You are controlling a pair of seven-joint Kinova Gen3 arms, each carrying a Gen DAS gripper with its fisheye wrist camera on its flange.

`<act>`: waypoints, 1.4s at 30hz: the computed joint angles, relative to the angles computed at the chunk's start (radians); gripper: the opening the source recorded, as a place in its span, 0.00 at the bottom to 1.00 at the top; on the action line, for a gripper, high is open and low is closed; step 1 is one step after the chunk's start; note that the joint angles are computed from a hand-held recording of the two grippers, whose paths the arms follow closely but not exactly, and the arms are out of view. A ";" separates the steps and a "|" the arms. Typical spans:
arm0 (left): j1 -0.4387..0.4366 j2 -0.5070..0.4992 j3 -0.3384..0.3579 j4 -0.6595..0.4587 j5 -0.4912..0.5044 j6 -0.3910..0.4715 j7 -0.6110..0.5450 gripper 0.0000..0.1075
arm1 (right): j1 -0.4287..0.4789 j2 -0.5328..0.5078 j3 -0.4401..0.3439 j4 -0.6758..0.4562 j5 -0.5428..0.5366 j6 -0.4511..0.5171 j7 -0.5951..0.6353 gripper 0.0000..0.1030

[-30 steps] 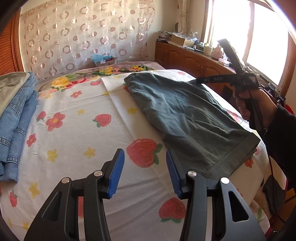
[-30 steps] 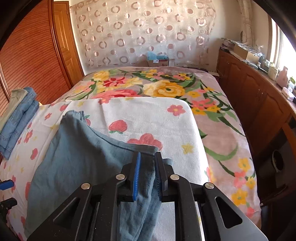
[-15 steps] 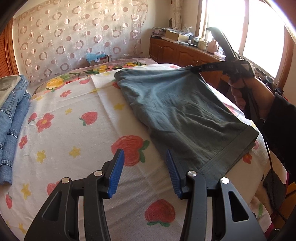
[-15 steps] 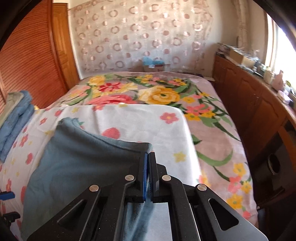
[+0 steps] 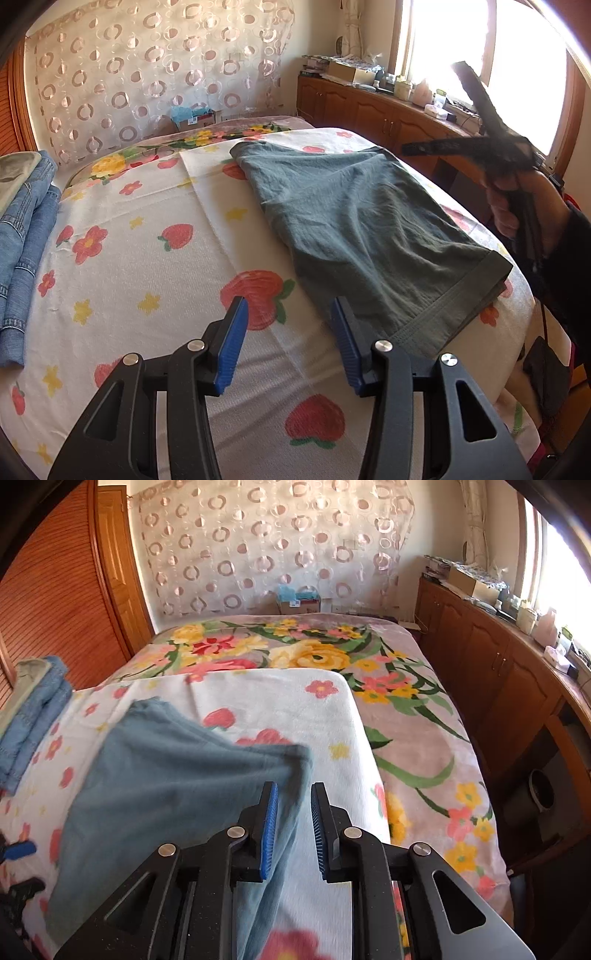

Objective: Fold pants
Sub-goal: 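Lay the held edge flat on the shorts and open the right gripper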

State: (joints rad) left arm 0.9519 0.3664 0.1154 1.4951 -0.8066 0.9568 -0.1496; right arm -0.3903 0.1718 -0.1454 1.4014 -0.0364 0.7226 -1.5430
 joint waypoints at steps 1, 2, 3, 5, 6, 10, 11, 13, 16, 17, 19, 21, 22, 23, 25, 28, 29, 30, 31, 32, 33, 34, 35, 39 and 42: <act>0.001 0.001 0.001 -0.002 0.001 0.001 0.000 0.45 | 0.007 -0.025 -0.004 0.032 -0.012 -0.012 0.013 0.18; 0.003 0.001 0.002 -0.003 0.001 0.001 0.001 0.45 | 0.015 -0.056 -0.009 0.071 -0.028 -0.023 0.031 0.18; 0.005 0.000 0.002 -0.002 -0.002 -0.003 0.004 0.45 | 0.022 -0.087 -0.013 0.108 -0.045 -0.027 0.051 0.18; 0.010 -0.001 0.003 0.001 -0.004 -0.006 0.011 0.45 | 0.032 -0.146 -0.015 0.178 -0.080 -0.034 0.093 0.18; 0.013 -0.001 0.004 0.001 -0.004 -0.007 0.013 0.45 | 0.036 -0.181 -0.013 0.215 -0.101 -0.037 0.113 0.18; 0.028 0.001 0.008 -0.003 -0.012 -0.010 0.024 0.45 | 0.039 -0.293 0.013 0.330 -0.204 -0.038 0.184 0.18; 0.028 0.001 0.008 -0.003 -0.013 -0.013 0.025 0.45 | 0.036 -0.306 0.024 0.339 -0.227 -0.029 0.204 0.18; 0.036 0.003 0.009 -0.005 -0.014 -0.016 0.032 0.45 | 0.036 -0.338 0.035 0.370 -0.248 -0.016 0.220 0.18; 0.044 0.011 0.009 -0.010 -0.014 -0.019 0.035 0.45 | 0.041 -0.387 0.025 0.402 -0.235 -0.007 0.187 0.19; 0.045 0.011 0.009 -0.009 -0.011 -0.022 0.036 0.45 | 0.038 -0.392 0.033 0.407 -0.244 -0.003 0.188 0.20; 0.048 0.015 0.008 -0.011 -0.008 -0.027 0.034 0.45 | 0.041 -0.400 0.028 0.413 -0.236 0.002 0.171 0.25; 0.050 0.017 0.008 -0.013 -0.004 -0.029 0.028 0.45 | 0.035 -0.403 0.044 0.421 -0.250 0.009 0.179 0.25; 0.050 0.018 0.007 -0.012 -0.002 -0.032 0.028 0.45 | 0.036 -0.410 0.043 0.421 -0.253 0.019 0.169 0.25; 0.050 0.017 0.006 -0.011 0.002 -0.034 0.027 0.45 | 0.038 -0.411 0.039 0.426 -0.254 0.012 0.159 0.25; 0.049 0.019 0.007 -0.011 0.010 -0.034 0.018 0.45 | 0.032 -0.419 0.043 0.434 -0.259 0.023 0.159 0.25; 0.048 0.024 0.004 -0.015 0.020 -0.031 0.009 0.45 | 0.026 -0.423 0.031 0.450 -0.257 0.020 0.152 0.25; 0.050 0.024 0.002 -0.014 0.021 -0.032 0.011 0.45 | 0.023 -0.425 0.031 0.453 -0.254 0.020 0.157 0.25; 0.050 0.024 0.001 -0.014 0.023 -0.033 0.012 0.45 | 0.025 -0.427 0.018 0.456 -0.239 0.011 0.148 0.25; 0.051 0.025 0.000 -0.014 0.023 -0.032 0.012 0.45 | 0.022 -0.433 0.018 0.463 -0.237 0.002 0.148 0.20; 0.052 0.027 0.000 -0.017 0.024 -0.030 0.012 0.45 | 0.014 -0.441 0.027 0.469 -0.245 -0.001 0.159 0.16; 0.052 0.028 -0.001 -0.018 0.026 -0.030 0.009 0.45 | 0.015 -0.449 0.023 0.474 -0.241 -0.011 0.155 0.13; 0.051 0.030 -0.001 -0.018 0.029 -0.030 0.007 0.45 | 0.013 -0.456 0.023 0.482 -0.241 -0.021 0.154 0.11; 0.052 0.030 -0.001 -0.020 0.031 -0.028 0.005 0.45 | 0.005 -0.461 0.032 0.486 -0.249 -0.027 0.163 0.08; 0.051 0.033 -0.005 -0.020 0.035 -0.035 0.004 0.45 | -0.005 -0.476 0.027 0.506 -0.246 -0.048 0.170 0.04; 0.054 0.033 -0.008 -0.014 0.033 -0.040 0.008 0.45 | -0.014 -0.490 0.036 0.521 -0.251 -0.046 0.174 0.04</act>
